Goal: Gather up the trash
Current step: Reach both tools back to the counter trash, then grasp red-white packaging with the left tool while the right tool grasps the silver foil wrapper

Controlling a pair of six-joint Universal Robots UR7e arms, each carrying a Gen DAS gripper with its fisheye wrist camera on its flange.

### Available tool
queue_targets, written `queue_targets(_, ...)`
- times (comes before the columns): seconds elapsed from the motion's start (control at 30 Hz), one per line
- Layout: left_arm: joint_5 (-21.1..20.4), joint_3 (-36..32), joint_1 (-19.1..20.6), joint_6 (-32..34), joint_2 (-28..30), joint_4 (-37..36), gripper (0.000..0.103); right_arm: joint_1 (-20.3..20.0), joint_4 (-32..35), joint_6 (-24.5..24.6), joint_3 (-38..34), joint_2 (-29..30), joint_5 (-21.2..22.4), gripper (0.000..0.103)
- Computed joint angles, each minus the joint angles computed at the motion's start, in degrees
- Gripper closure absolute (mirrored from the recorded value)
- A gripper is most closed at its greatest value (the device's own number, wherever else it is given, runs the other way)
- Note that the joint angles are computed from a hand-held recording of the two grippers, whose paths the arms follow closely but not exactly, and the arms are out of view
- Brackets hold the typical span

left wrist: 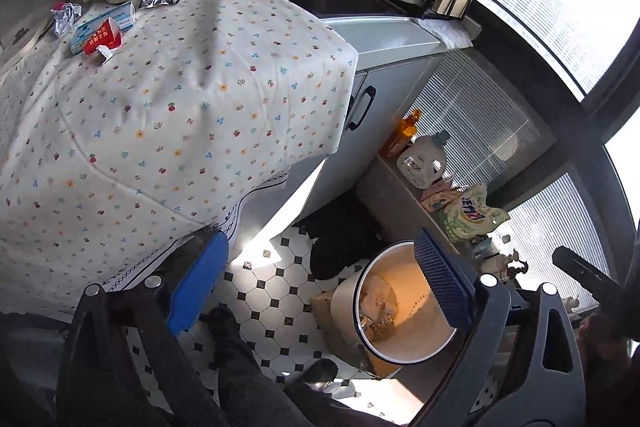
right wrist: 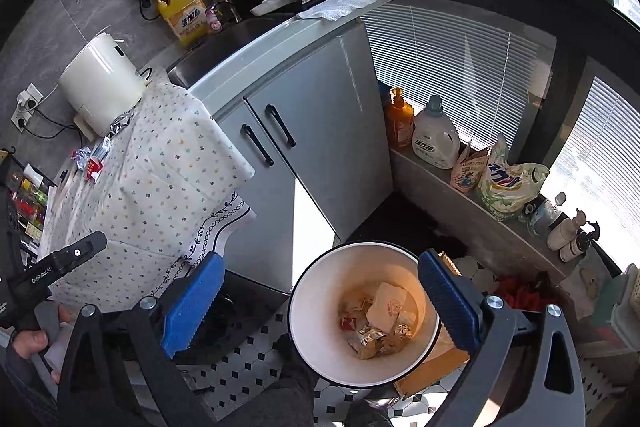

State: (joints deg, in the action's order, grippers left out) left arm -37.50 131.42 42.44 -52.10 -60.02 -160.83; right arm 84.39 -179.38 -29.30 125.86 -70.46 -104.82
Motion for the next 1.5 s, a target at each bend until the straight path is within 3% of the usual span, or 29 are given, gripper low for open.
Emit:
queue_targets(0.33, 3.33, -0.02, 6.99, 11.67, -9.06, -4.1, 0.01, 10.32, -0.61, 5.51, -8.77, 11.59, -3.97, 0.008)
queue_targets(0.63, 3.26, -1.56, 14.94, 22.91, -15.62, -9.58, 0.01, 17.74, 0.72, 8.85, -18.92, 22.76, -6.3, 0.008)
queue_targets(1.03, -4.63, -7.55, 26.75, 34.88, -17.32, -13.7, 0.026, 22.43, 1.92, 12.14, -28.12, 32.54, -10.44, 0.008)
queue_targets(1.3, -10.27, -14.06, 31.83, 40.09, -13.88, -10.92, 0.027, 23.75, 1.19, 14.9, -31.19, 35.54, -13.65, 0.008)
queue_targets(1.5, -12.32, -18.01, 34.37, 41.99, -11.41, -7.78, 0.027, 24.36, 0.63, 16.47, -32.15, 36.71, -15.73, 0.008)
